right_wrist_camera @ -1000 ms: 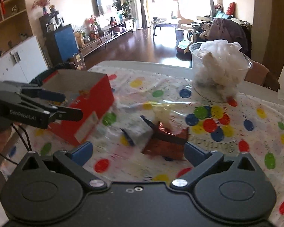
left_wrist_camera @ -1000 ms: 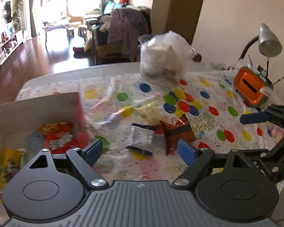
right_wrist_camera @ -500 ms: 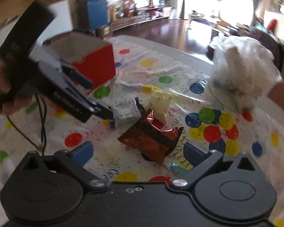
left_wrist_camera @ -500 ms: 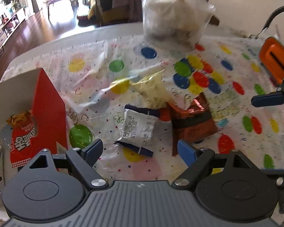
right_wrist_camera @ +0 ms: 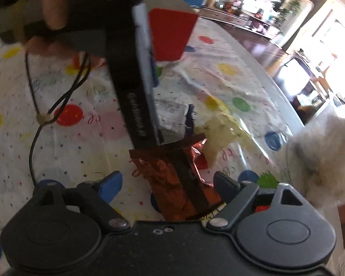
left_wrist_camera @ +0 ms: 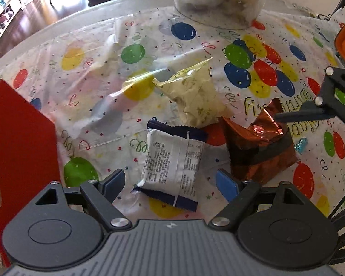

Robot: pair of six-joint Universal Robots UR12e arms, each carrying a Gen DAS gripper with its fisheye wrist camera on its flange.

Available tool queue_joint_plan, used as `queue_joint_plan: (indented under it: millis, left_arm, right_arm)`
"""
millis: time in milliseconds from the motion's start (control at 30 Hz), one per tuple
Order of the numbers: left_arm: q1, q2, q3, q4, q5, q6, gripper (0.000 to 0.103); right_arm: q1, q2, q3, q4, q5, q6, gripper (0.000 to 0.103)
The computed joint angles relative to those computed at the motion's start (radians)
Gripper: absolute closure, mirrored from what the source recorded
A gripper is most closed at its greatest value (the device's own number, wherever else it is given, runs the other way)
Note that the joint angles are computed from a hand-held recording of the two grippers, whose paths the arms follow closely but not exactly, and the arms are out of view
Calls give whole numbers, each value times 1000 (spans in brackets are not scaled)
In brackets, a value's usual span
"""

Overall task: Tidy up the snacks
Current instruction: 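Grasp the white-and-blue packet with the left tool while the right tool grasps the copper-foil snack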

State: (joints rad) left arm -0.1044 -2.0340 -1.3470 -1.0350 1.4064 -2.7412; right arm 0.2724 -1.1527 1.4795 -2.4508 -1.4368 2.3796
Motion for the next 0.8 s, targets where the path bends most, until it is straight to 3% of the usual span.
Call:
queue_joint_plan:
  millis: [100, 267, 400, 567, 800]
  left_arm:
    - [1, -10, 10, -10, -7, 6, 17]
    - [0, -20, 18, -14, -5, 25, 29]
    - [0, -22, 16, 5, -9, 38, 33]
    - [-2, -15, 1, 34, -7, 64, 51]
    - [1, -3, -22, 70, -1, 26, 53]
  right_arm:
    - [2, 9, -5, -2, 0, -44, 21]
    - [2, 27, -26, 23, -14, -68, 28]
    - [1, 34, -39, 41, -13, -45, 35]
    - [2, 38, -43, 42, -27, -2, 51]
    - [5, 30, -27, 6, -44, 68, 62]
